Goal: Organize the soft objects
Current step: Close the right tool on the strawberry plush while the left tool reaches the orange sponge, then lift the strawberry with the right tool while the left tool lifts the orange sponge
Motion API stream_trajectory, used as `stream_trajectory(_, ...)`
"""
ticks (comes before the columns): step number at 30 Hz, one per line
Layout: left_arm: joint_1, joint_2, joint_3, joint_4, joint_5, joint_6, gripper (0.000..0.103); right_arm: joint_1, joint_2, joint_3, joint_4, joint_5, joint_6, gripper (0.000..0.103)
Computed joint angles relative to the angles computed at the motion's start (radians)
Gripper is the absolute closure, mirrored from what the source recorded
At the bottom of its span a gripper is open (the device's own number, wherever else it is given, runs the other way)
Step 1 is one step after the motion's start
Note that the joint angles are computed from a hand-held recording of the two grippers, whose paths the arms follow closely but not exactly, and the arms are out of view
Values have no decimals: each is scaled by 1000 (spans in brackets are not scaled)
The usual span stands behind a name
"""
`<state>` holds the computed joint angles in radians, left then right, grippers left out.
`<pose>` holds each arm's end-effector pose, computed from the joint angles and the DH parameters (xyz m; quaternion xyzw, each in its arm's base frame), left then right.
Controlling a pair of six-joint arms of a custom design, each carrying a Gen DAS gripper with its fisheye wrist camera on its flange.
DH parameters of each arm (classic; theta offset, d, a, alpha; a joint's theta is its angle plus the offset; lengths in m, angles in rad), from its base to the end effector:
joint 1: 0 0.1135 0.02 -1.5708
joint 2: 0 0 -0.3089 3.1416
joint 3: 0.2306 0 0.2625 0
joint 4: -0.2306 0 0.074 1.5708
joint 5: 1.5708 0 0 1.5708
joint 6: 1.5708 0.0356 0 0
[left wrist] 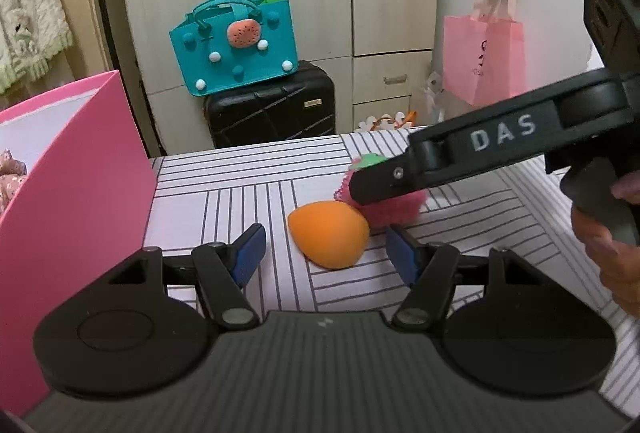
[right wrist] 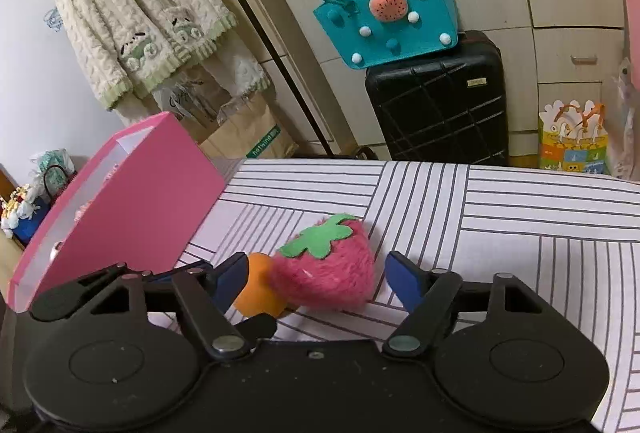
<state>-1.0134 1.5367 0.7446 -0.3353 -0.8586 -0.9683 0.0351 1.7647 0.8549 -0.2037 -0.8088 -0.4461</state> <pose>0.1675 -0.2178 0.1946 -0.0715 0.8888 0.0553 0.4492 0.3262 0.0372 0.1633 -0.3000 0.8484 0.3326 0.2822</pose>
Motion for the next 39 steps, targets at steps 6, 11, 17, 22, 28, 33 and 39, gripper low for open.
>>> stream_trajectory(6, 21, 32, 9, 14, 8, 20, 41, -7, 62, 37, -26, -25, 30, 43)
stream_trajectory(11, 35, 42, 4, 59, 33, 61, 49, -17, 83, 43, -15, -52, 43, 46)
stream_trajectory(17, 47, 52, -5, 88, 49, 77, 62, -25, 96, 47, -19, -71, 27, 51)
stream_trajectory(22, 41, 57, 4, 73, 41, 83, 62, -32, 104, 52, -34, -90, 21, 54)
stream_trajectory(28, 36, 29, -5, 71, 58, 84, 64, -33, 67, 20, -31, -92, 17, 55)
stream_trajectory(33, 24, -10, -17, 48, 101, 83, 66, -52, 32, 2, -72, -90, -19, 55)
stream_trajectory(39, -31, -100, -46, -1, 119, 49, 66, -103, -61, -41, -131, -74, -90, 55)
